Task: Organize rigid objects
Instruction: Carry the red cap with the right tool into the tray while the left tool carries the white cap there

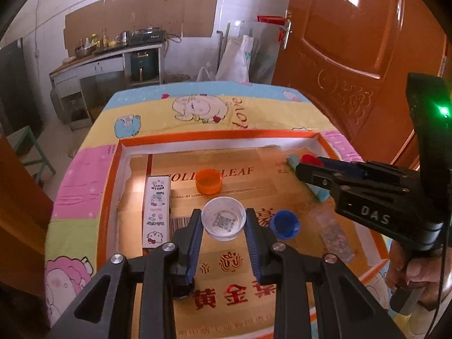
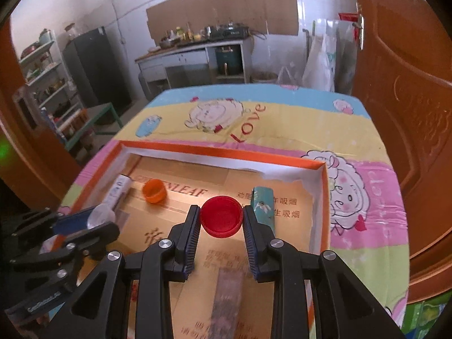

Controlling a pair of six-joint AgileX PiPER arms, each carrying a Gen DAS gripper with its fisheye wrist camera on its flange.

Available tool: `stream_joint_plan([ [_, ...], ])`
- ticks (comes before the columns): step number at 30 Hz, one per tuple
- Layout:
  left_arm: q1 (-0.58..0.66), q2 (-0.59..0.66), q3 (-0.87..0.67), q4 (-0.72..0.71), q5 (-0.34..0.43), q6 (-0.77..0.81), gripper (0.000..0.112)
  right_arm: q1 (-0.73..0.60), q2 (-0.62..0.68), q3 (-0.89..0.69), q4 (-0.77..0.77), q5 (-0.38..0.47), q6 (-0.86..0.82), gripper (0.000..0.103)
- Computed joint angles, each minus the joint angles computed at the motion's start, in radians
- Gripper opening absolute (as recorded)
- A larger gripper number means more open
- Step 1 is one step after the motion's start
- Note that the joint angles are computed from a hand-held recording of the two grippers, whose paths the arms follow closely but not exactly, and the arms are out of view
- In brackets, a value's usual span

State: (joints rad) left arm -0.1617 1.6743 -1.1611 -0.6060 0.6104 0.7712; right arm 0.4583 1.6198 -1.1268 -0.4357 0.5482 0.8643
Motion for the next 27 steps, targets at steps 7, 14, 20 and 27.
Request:
stream_joint_plan([
  [7,-0.028,0.062,-0.008,0.049,-0.029,-0.024,0.03,-0.006,0.069,-0.049,0.006,0.007,-0.043,0.031],
  [14,-0.043,0.07,-0.002,0.099,-0.047,-0.051,0.03,-0.016,0.135,-0.127,0.095,0.084,-0.135,0.031],
  [20,-0.032,0.069,0.01,0.057,-0.05,-0.001,0.03,-0.023,0.166,-0.159,0.13,0.122,-0.169,0.031],
  [27,-0.021,0.05,0.041,0.004,-0.076,0.064,0.031,-0.021,0.152,-0.14,0.115,0.095,-0.145,0.038],
])
